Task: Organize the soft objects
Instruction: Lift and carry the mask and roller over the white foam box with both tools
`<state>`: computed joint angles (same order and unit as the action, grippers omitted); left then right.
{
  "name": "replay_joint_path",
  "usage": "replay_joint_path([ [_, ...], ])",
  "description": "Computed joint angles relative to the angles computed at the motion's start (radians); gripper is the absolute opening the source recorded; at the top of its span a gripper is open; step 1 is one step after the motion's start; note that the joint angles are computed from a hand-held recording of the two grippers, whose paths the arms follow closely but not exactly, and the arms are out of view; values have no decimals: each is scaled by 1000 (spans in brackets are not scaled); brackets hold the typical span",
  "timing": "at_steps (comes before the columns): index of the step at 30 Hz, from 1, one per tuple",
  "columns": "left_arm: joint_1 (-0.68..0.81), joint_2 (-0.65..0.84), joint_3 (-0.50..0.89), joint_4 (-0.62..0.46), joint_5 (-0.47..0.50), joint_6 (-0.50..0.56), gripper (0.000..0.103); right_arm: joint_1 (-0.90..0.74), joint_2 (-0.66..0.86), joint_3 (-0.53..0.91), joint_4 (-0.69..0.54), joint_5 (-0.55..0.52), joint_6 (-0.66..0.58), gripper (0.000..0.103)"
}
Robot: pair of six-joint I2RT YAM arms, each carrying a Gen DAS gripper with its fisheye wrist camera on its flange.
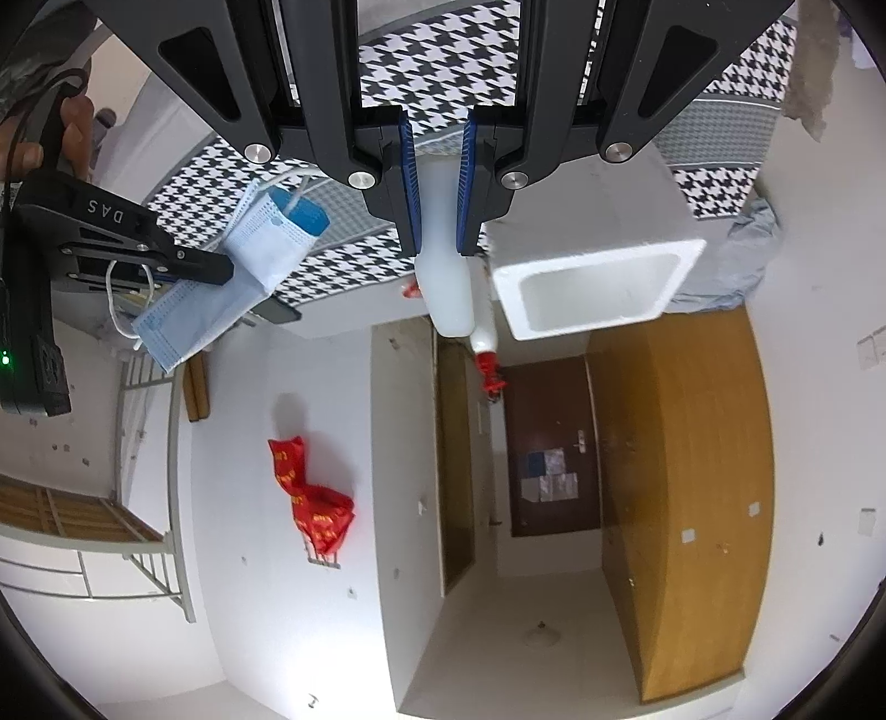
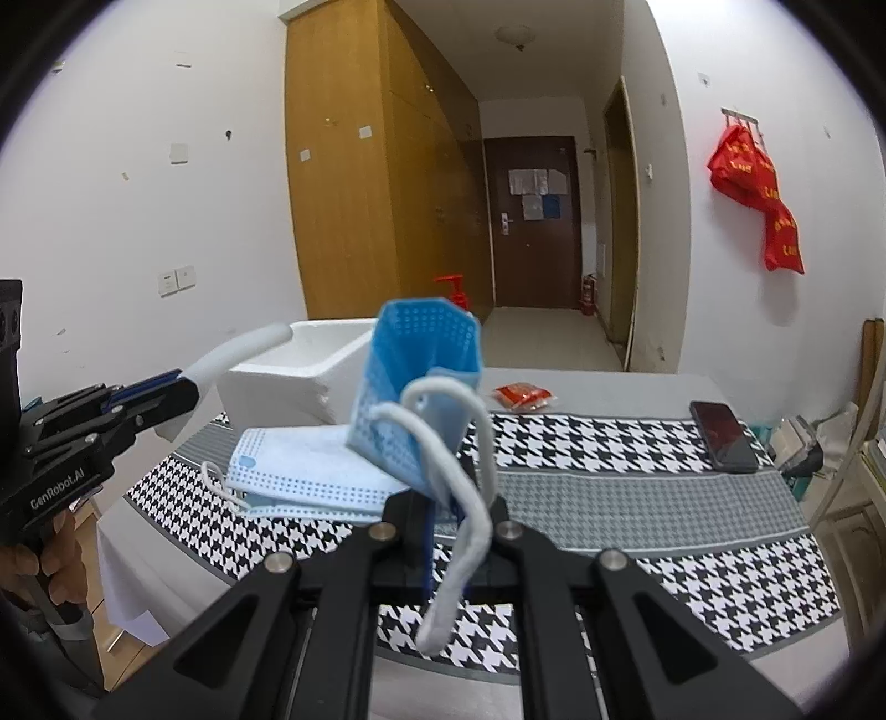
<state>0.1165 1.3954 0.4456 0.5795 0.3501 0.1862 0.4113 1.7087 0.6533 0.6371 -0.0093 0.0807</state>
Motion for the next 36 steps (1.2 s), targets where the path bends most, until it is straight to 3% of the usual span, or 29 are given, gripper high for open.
replay_joint_path([
  [17,119,-61,-27,0,20,-19,14,82,56,116,-58,-31,-47,9],
  [36,257,-21,2,0,71,-24,14,163,180,301,-147,-67,-83,9],
])
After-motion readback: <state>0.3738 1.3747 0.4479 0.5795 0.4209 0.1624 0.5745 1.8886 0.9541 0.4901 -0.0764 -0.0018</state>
